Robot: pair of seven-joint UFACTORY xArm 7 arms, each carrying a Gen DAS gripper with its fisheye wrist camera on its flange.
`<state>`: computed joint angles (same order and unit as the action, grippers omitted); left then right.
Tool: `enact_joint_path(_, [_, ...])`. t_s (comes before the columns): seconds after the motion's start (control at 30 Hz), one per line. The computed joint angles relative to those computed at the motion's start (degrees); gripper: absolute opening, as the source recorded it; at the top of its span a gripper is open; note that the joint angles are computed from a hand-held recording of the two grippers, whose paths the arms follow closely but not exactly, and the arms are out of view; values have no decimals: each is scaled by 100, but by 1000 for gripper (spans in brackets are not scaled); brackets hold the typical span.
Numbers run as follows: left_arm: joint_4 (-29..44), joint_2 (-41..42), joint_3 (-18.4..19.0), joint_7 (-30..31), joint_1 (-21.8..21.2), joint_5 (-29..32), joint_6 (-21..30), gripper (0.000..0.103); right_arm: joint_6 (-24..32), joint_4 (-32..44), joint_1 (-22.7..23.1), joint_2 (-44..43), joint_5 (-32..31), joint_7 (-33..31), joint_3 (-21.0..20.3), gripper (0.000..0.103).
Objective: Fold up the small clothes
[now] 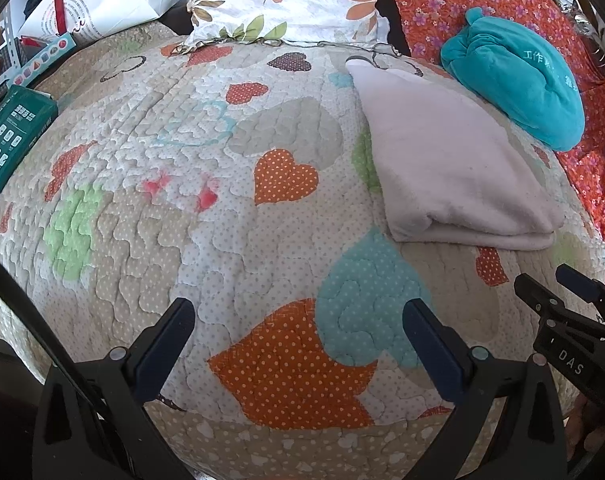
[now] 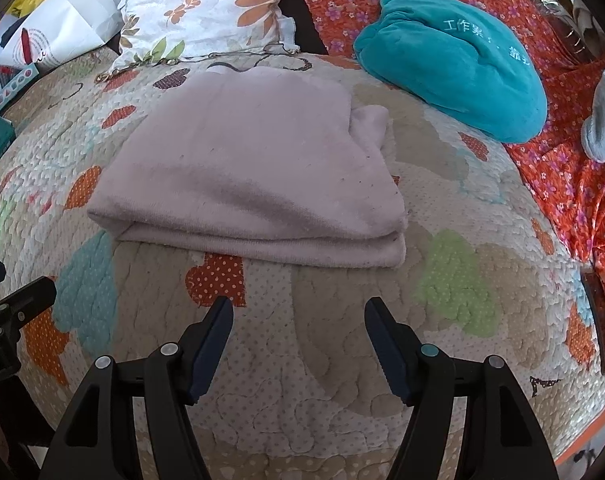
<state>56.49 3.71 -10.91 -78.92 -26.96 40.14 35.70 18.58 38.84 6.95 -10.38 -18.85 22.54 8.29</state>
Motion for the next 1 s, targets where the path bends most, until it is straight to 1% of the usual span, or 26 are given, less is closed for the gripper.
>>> enact_joint_path(0.33, [-24, -4, 11, 13, 13, 17, -21, 103, 45, 21, -1, 20, -37, -30, -5, 74])
enact_joint_path(0.57, [-63, -26, 17, 26, 51, -129, -84, 103, 59, 29, 1, 43, -47, -46, -15, 74])
enact_joint_path(1.0, [-26, -16, 7, -26, 33, -65, -40, 103, 76, 43, 5, 72, -59, -59, -31, 75])
